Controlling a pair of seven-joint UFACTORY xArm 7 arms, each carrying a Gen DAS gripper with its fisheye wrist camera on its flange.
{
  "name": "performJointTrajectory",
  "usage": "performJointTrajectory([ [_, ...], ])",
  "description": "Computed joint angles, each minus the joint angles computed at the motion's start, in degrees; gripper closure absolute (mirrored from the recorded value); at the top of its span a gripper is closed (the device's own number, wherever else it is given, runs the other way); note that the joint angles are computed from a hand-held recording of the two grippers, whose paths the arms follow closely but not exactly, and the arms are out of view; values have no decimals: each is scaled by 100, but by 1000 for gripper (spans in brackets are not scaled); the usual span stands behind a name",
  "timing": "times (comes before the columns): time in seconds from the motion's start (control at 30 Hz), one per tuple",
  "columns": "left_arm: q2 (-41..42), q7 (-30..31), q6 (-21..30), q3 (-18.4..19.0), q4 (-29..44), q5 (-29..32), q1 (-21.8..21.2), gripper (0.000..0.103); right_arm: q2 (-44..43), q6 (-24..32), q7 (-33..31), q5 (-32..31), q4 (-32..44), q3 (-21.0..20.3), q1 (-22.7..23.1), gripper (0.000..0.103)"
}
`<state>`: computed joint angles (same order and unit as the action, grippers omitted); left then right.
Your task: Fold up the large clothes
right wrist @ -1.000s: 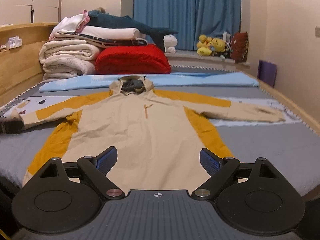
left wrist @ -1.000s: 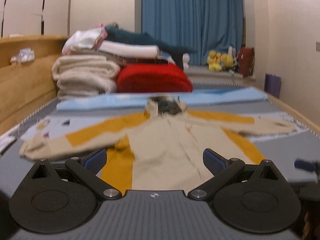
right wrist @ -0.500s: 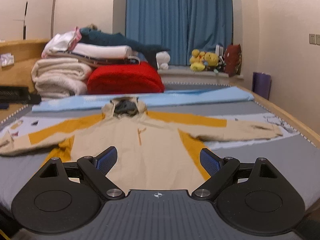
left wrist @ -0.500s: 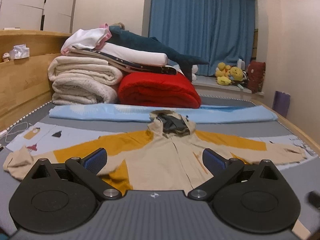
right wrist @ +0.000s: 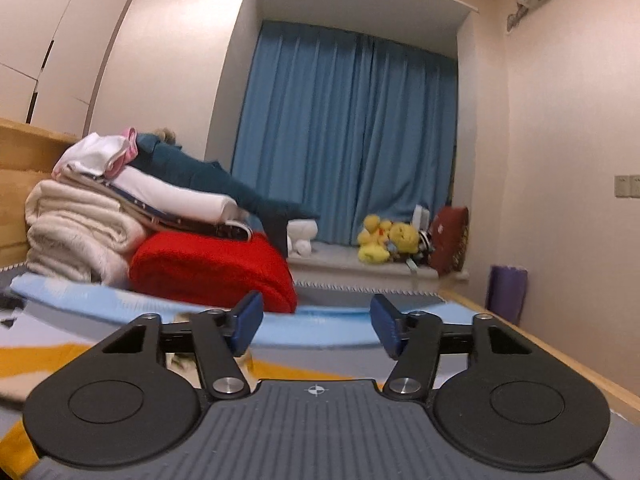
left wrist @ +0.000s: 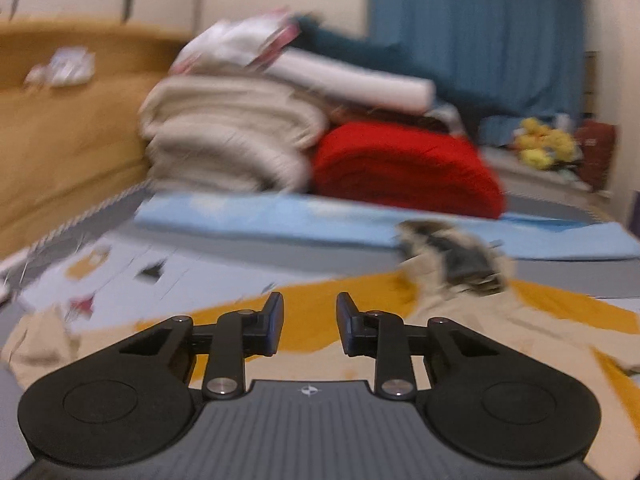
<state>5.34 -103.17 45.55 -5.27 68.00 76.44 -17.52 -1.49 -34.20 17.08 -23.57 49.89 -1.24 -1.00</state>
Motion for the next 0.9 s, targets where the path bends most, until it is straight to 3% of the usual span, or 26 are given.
performJointTrajectory([
  [0.1, -45, 82, -256, 197, -258, -385, 293, 72, 816, -47, 41, -57, 860, 185, 83, 47],
  [0.17, -137, 35, -529, 301, -465, -427, 486, 72, 1309, -104, 277, -426, 1398, 367, -6, 47],
  [0.27, -255, -22, -755, 411, -769, -590, 779, 72, 1779, -160, 58, -384, 1680, 492, 35, 48],
  [0.4, -631, -156, -761, 495, -1368, -854, 1168, 71, 2220, 556, 950, -988, 2248, 1076, -327, 48],
  [0.5, -882, -221, -589, 537, -1718, -1102, 1499, 68, 2466, 583, 993, -1258, 2568, 1273, -402, 48],
  [0.63, -1422, -639, -997, 722, -2434, -1585, 2104, 64, 2692, 1034, 2161, -2650, 2825, 2194, -1231, 44],
  [0.73, -1707, -793, -942, 729, -2774, -1810, 2493, 56, 2687, 955, 1599, -2065, 2666, 1627, -590, 44],
  [0.9, -1989, -870, -1344, 795, -3256, -2125, 3085, 53, 2758, 1147, 936, -1776, 2662, 1582, -343, 42],
])
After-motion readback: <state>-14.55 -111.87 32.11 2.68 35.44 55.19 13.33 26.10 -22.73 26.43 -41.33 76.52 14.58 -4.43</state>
